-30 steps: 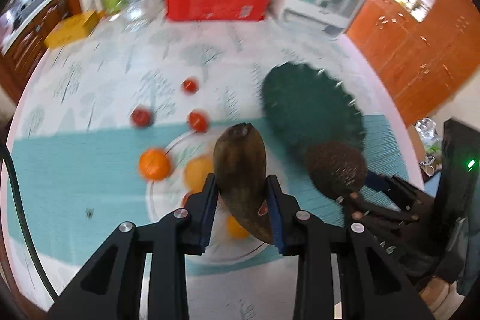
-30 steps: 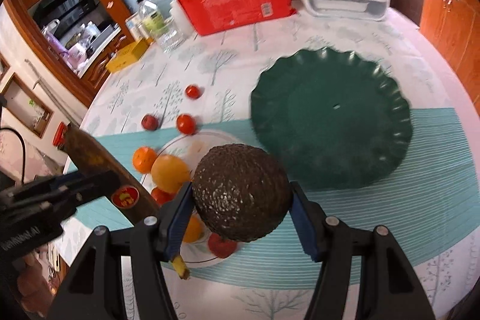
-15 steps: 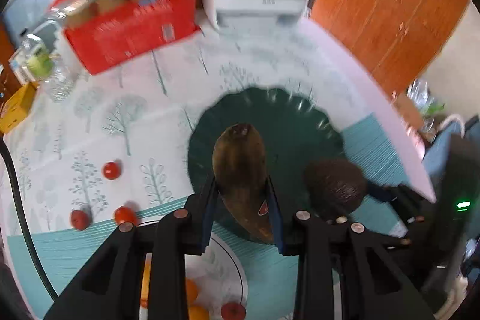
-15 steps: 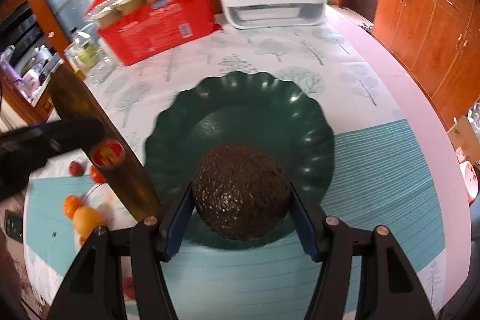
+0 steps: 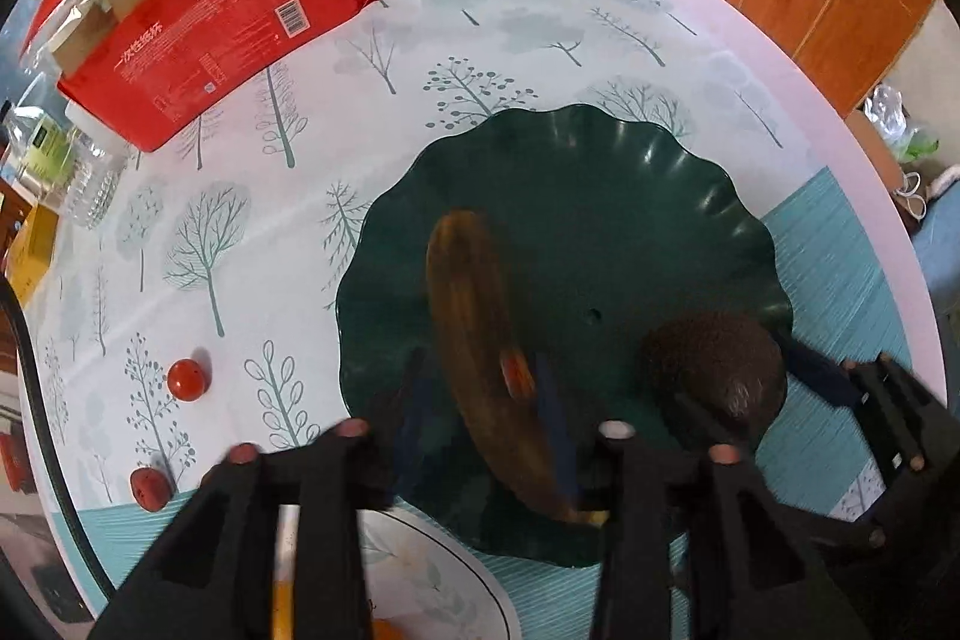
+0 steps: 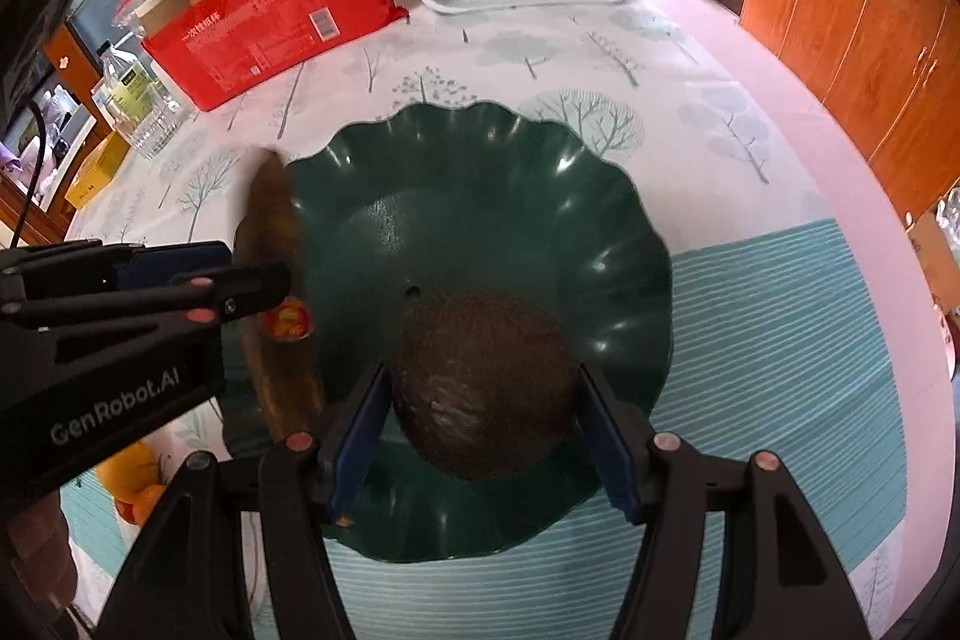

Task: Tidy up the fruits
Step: 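Carry banana and avocado onto the green plate and open both grippers, then lift both grippers away from the green plate toward the fruit plate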

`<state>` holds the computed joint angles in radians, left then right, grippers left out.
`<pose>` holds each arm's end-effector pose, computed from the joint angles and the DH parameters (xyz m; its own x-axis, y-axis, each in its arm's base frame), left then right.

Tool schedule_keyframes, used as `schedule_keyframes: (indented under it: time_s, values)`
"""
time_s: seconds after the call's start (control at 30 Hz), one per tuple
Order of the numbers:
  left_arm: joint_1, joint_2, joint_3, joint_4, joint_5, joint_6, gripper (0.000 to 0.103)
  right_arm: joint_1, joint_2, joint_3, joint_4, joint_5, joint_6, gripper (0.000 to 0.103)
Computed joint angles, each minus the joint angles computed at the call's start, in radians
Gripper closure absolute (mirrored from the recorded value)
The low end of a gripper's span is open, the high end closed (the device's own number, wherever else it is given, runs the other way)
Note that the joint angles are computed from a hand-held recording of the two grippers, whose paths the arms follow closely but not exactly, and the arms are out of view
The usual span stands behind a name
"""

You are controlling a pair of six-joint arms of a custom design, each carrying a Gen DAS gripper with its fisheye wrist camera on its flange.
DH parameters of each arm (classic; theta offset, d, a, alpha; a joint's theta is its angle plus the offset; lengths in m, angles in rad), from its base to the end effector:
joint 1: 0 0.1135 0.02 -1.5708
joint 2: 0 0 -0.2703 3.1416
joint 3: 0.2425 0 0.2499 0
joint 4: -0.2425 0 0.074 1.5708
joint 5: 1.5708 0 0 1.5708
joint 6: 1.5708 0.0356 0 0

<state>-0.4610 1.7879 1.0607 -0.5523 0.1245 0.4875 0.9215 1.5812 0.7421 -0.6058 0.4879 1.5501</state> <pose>0.2942 -0.1511 0.1563 -0.5362 0.7853 -0.3095 0.8201 0.5715 0.0294 0.1601 0.1833 0.1388 -0.6802 0.5645 -0.4676 0.5859 0.8021 0.1159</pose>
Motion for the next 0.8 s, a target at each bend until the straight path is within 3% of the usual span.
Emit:
schedule_keyframes:
  time_s: [0.1, 0.5, 0.8]
  values:
    - [0.015, -0.039, -0.038, 0.042, 0.000, -0.001, 0.031, 0.011, -0.004, 0.022, -0.033, 0.025, -0.016, 0.038]
    - [0.162, -0.156, -0.096, -0.033, 0.083, 0.060, 0.031, 0.076, 0.029, 0.115, -0.161, 0.043, 0.022, 0.037]
    - [0.321, -0.295, -0.101, -0.117, 0.155, 0.142, 0.031, 0.171, 0.035, 0.266, -0.338, 0.096, 0.111, 0.037]
